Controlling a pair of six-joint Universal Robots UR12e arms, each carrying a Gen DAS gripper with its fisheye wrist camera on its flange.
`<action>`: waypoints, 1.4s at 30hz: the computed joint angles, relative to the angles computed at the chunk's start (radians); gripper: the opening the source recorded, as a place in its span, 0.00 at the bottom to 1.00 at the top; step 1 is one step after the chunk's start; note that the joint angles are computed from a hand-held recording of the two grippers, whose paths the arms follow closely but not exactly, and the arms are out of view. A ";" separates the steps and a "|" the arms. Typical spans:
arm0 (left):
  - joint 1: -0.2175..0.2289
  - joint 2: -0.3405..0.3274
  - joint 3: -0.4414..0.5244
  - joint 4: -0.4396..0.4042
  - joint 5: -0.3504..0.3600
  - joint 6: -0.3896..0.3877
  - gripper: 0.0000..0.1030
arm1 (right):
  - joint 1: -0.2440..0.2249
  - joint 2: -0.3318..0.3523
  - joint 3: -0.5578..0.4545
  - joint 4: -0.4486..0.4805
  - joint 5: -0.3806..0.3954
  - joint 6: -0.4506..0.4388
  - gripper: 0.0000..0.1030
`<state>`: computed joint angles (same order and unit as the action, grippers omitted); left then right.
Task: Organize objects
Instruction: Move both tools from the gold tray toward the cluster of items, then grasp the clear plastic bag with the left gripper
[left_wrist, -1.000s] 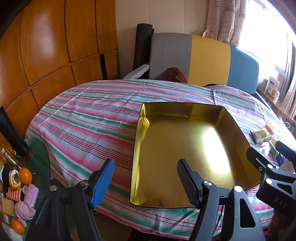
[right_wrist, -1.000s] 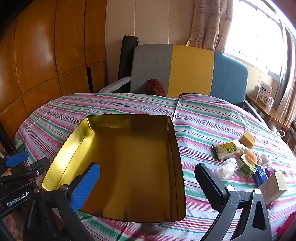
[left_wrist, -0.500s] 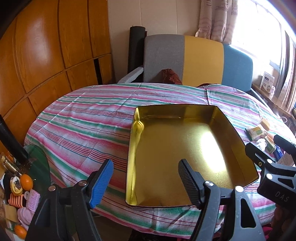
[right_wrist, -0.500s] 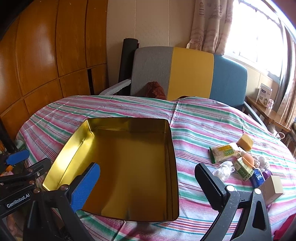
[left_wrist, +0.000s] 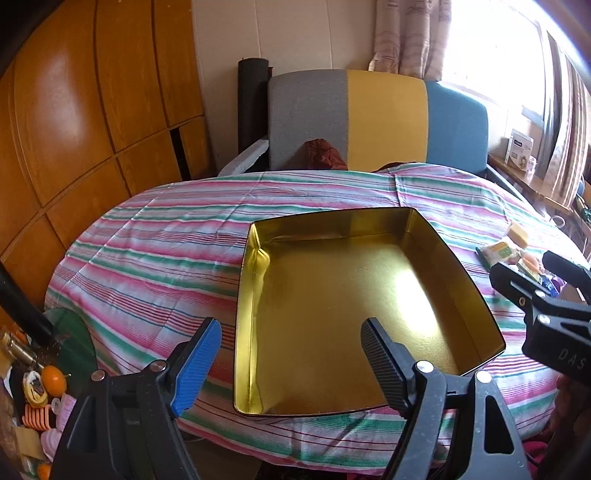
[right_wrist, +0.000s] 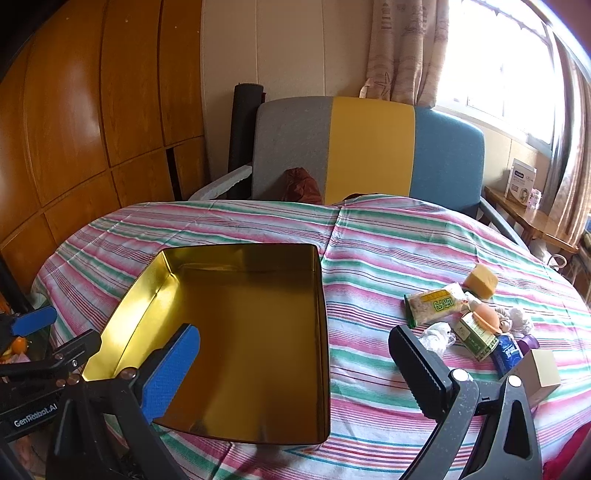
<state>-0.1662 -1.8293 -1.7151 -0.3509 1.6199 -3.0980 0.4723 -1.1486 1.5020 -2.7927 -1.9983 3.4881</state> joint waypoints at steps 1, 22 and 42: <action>-0.001 -0.001 0.002 0.000 -0.001 0.004 0.77 | -0.002 -0.003 0.005 -0.003 0.001 0.003 1.00; -0.012 -0.023 0.035 0.027 -0.235 0.090 0.87 | -0.123 -0.144 0.162 -0.015 -0.119 0.154 1.00; -0.141 -0.180 0.309 -0.326 -0.361 0.209 0.80 | -0.332 -0.300 0.418 -0.138 0.017 0.559 1.00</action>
